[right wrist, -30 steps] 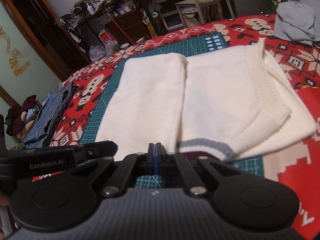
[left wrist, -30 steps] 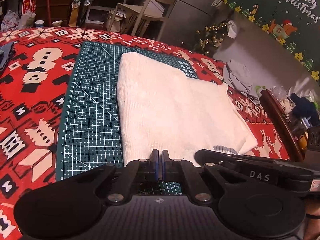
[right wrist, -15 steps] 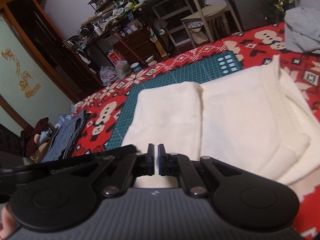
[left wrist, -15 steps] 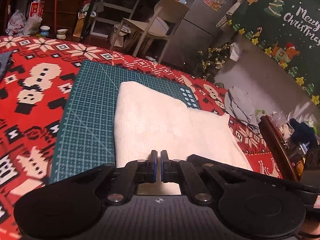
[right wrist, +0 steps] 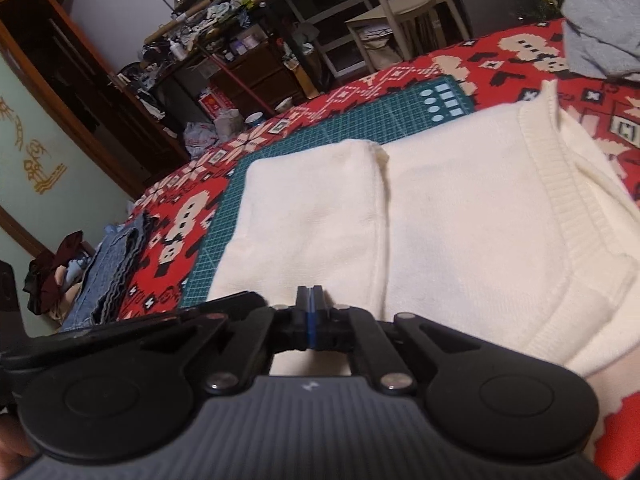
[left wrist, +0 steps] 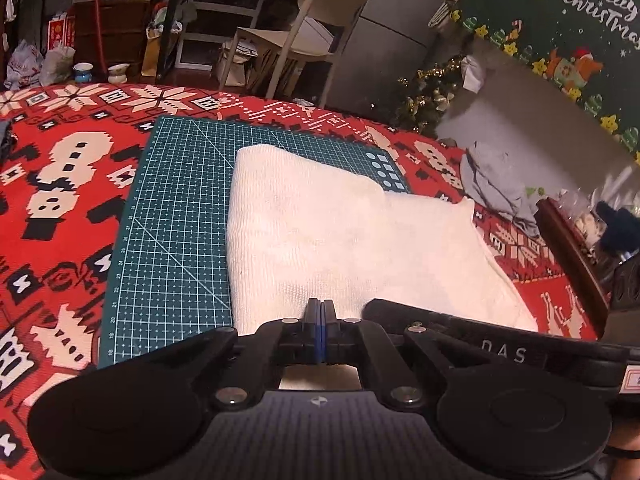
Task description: Fold clothes
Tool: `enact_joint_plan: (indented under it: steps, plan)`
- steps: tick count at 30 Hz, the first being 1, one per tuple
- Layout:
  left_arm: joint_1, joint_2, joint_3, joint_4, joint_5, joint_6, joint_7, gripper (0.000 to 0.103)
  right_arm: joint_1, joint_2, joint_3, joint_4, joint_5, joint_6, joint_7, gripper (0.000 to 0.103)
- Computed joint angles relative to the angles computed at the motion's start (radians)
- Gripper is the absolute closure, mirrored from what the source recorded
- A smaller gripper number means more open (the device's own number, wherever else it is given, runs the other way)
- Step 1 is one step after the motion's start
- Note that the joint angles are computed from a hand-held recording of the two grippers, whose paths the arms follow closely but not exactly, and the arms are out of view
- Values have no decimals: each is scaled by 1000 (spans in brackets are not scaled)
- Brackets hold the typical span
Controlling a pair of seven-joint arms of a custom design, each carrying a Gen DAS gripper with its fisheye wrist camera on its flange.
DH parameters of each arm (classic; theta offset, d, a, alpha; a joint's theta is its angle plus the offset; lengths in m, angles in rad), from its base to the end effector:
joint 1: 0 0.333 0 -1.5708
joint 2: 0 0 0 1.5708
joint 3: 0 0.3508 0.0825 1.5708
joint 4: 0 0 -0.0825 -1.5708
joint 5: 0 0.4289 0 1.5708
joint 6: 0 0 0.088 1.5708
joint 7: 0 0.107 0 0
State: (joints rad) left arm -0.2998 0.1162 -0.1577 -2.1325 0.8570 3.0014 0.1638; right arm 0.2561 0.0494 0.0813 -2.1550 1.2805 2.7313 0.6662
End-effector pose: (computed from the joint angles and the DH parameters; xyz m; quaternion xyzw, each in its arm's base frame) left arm 0.5423 -0.3251 0.4317 -0.6978 0.5997 -0.3634 0.1463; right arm 0.5859 0.1665 0.4217 -0.6866 0.5876 -0.0023 0.4282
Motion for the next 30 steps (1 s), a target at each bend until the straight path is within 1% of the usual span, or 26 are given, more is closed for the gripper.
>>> enact_joint_plan:
  steps: [2,8,9,10,11,14,15,17,21,23,24,27,28,30]
  plan:
    - [-4,-10,-3,-6,3,-17,0,100,2,-11,-1,-15,-28,19,26,103]
    - [-2,-60,-25,-40,46,-73,-57,101,-1,-53,-16,-54,-87,20,100,103]
    - [-3,-66,-27,-38,84,-90,-94,101,1,-61,-17,-59,-88,26,110,103]
    - [-2,-72,-31,-37,119,-104,-128,101,2,-67,-19,-60,-77,26,112,100]
    - [3,-74,-32,-33,160,-100,-170,101,0,-80,-25,-66,-49,18,95,100]
    - [23,-66,-26,-16,275,-42,-299,101,6,-86,-33,-48,70,-2,2,100]
    - [30,-53,-21,-3,304,-13,-336,101,7,-76,-33,-34,85,-8,-8,100]
    - [37,-22,-12,27,324,19,-368,101,7,-57,-31,-8,111,-20,-28,100]
    - [30,36,6,75,278,17,-359,101,4,19,-15,59,86,-30,3,100]
    - [18,64,32,98,291,47,-395,102,2,53,-4,90,70,-24,29,100]
    - [11,69,39,105,285,42,-390,103,1,69,3,104,64,-20,36,100]
    - [1,74,45,107,246,27,-338,100,3,96,17,121,-7,31,67,101]
    - [-2,73,46,105,236,19,-322,100,7,100,19,118,-41,65,91,103]
    - [-11,67,49,101,219,-11,-317,100,-6,106,24,117,-44,80,99,103]
